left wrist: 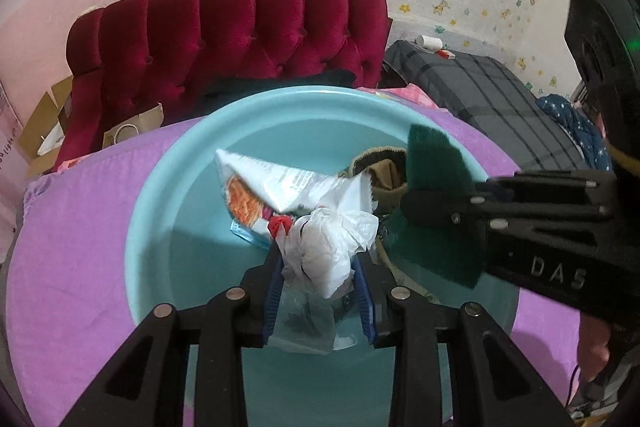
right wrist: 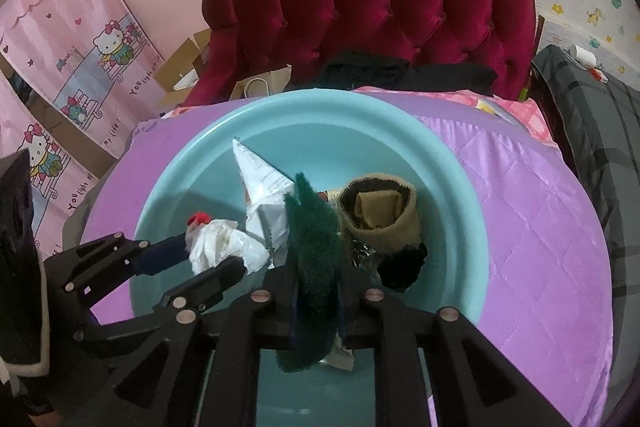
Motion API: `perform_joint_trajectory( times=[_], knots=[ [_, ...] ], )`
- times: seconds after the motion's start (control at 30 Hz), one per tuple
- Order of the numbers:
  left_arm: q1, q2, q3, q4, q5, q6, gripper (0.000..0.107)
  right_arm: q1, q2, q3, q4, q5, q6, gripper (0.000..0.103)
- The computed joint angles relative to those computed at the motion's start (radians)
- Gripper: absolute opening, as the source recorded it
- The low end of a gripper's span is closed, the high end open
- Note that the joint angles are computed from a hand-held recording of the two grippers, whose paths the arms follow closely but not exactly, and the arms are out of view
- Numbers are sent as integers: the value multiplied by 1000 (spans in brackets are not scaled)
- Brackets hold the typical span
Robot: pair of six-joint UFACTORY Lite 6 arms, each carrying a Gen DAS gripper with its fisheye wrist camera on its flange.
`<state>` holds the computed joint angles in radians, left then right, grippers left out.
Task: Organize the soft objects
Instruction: 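Open both grippers to drop the pad and bag into the basin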
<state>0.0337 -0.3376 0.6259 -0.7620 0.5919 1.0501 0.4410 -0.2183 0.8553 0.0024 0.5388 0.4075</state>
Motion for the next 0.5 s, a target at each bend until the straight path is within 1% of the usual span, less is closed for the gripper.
perform_joint_trajectory(
  times=[0.03,0.1,0.13,0.17,0.2,0.27,0.3,0.33,0.37,0.4,0.43,0.47,0.5],
  knots=[
    [3,-5,-5,1,0,5,36,-4,1,1,7,0,-5,20],
    [9,-16,-8,2,4,7,36,-2,0,6,5,1,4,29],
    [14,-25,-13,1,7,14,38,2,0,9,-7,2,17,30],
    [13,-33,-18,8,2,12,41,8,3,16,-15,7,29,34],
    [12,-36,-19,11,-2,11,44,11,6,20,-19,10,35,42],
    [4,-55,-28,40,-13,-14,61,22,2,23,-49,16,75,48],
    [1,-62,-31,51,-16,-23,64,27,-2,25,-63,22,93,50],
    [-1,-76,-36,64,-17,-34,72,29,-5,27,-70,27,101,53],
    [1,-89,-42,68,-17,-37,77,35,-8,30,-84,34,121,60],
    [4,-99,-48,67,-17,-34,80,37,-12,31,-88,37,130,68],
    [7,-110,-54,70,-17,-37,88,36,-19,28,-88,38,134,72],
    [15,-121,-59,65,-15,-35,93,38,-26,27,-94,40,146,85],
    [27,-127,-64,50,-10,-16,95,42,-32,26,-101,43,159,98]
  ],
)
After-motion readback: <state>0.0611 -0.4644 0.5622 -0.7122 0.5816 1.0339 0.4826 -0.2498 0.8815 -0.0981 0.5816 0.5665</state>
